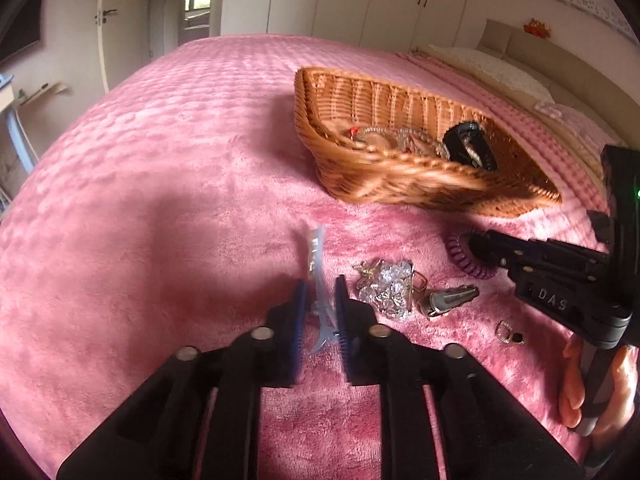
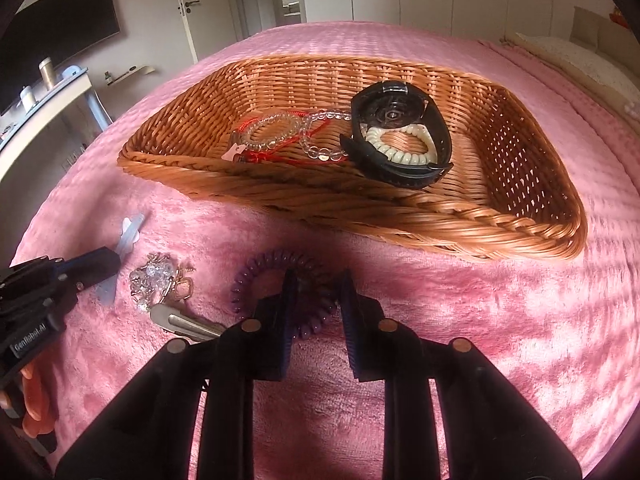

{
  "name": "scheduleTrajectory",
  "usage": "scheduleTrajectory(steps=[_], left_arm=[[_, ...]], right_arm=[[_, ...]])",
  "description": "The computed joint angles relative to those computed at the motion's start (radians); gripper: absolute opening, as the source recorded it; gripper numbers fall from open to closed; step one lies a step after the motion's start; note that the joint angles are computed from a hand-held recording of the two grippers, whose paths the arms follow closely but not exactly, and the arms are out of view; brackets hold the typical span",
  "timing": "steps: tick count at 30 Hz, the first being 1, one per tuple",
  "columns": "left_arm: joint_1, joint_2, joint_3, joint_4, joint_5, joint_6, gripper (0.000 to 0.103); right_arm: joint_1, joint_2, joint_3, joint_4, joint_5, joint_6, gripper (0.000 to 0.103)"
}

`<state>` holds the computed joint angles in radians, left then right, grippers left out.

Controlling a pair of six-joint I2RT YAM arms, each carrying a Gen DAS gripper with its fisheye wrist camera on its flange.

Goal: Organize jewelry
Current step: 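Grasp the blue tower charm with the left tool while the right tool grasps the purple hair tie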

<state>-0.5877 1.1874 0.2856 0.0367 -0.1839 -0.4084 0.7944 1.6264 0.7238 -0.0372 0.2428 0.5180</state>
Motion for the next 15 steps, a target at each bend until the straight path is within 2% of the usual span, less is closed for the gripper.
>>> scheduleTrajectory(steps=[6,11,12,15], left_arm=[[-0.039,0.042,0.020,-0.004,-0.052,0.000,0.020],[-0.072,0.055,0.027,-0.006,-0.087,0.000,0.013],[-0.071,0.052,0.024,-0.004,-0.086,0.000,0.012],[-0.058,0.031,0.009,0.007,-0.064,-0.001,0.012]], right_arm=[[0.014,0.030,0.029,-0.018,0.026,-0.006,0.019],[0.029,0.042,0.043,-0.019,0.046,-0.011,0.018],[0.030,0.039,0.037,-0.012,0.043,-0.013,0.014],[0.029,0.027,0.023,0.005,0.037,-0.021,0.013]])
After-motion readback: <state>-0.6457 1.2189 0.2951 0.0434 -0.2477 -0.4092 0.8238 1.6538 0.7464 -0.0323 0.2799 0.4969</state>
